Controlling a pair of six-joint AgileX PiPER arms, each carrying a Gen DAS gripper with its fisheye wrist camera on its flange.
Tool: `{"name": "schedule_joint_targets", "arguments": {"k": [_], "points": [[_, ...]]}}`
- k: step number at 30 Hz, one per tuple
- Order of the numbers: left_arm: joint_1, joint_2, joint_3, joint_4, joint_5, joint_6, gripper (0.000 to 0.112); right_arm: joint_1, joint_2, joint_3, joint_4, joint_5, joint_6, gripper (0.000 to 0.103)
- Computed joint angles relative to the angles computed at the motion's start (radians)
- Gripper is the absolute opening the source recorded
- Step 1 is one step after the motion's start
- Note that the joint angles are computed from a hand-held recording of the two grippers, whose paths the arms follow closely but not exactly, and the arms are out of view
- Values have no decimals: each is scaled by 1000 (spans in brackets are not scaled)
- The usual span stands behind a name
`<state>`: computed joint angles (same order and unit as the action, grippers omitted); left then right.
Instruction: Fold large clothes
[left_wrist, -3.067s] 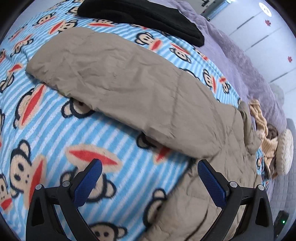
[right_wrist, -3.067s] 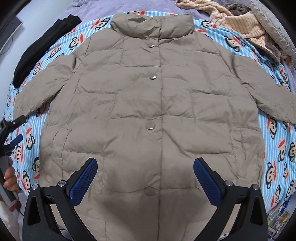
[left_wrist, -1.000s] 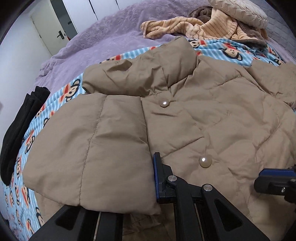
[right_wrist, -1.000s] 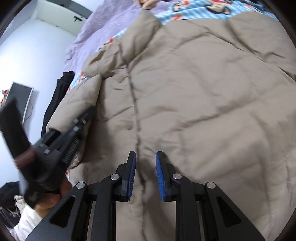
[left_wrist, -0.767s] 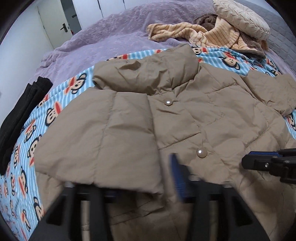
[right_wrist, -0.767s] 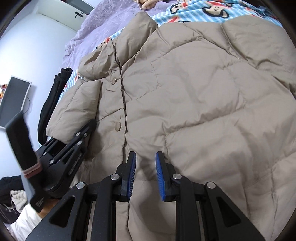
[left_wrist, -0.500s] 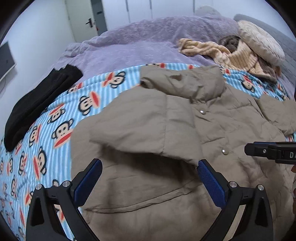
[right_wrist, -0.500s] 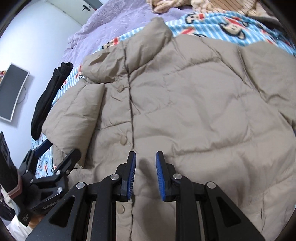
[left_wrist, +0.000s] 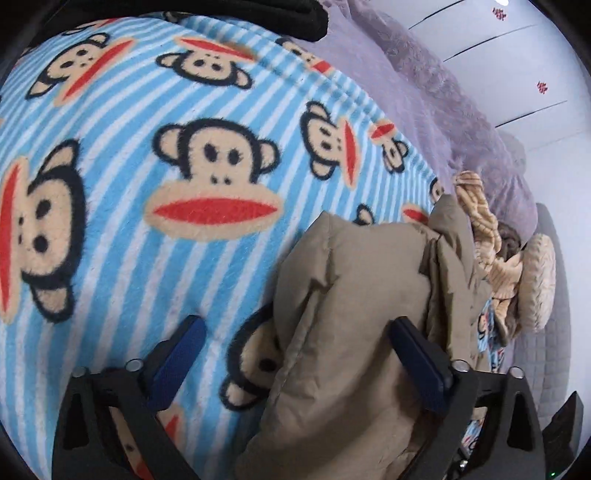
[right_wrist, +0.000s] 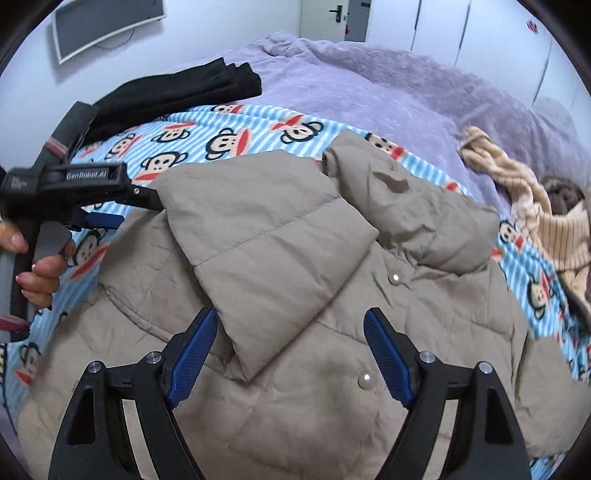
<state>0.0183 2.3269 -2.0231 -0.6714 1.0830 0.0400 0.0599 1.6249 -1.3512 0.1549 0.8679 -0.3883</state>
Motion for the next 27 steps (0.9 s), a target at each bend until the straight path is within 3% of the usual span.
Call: {"name": "schedule_joint_targets", "arguments": {"k": [1,2,5,6,7,8,9,10,14,18,20,22,23,27], "points": [[3,9,-9,-46,3,26,47,30,9,1,-42,-25,27,84],[-4,22,-37,-55,13,20,36,59,32,-15,-89,-42,63,84],[-84,-47,-12,121,-91,4,18,122,94,-60,-215,-69,162,84],[-118,-81,1,209,-128,-1,18,131,108,-69,-249,-79,190,84],[-154,-116,22,291,-172,-6,18,132,117,-75,-276,-92,216,76],[-193,-151,57,370,-219,-8,18,121,113,-70,-291,-116,248,61],[-223,-158,52,438,-238,-21,18,99,109,-70,-275,-125,263,20],[-247,-173,70,493,-258,-23,18,55,109,-82,-220,-117,262,9],[-311,-141,71,698,-273,-69,18,-172,97,-59,77,-106,186,9],[-321,-108,87,778,-284,-136,20,-407,196,-71,321,43,195,9],[-336,-106,87,843,-277,-186,29,-500,255,-63,436,102,195,9],[-348,-110,74,939,-250,-269,60,-563,289,-53,539,144,160,9],[-346,-120,80,972,-251,-304,65,-569,286,-54,537,148,158,10],[-286,-189,105,896,-245,-290,66,-573,255,-89,422,162,193,28]]}}
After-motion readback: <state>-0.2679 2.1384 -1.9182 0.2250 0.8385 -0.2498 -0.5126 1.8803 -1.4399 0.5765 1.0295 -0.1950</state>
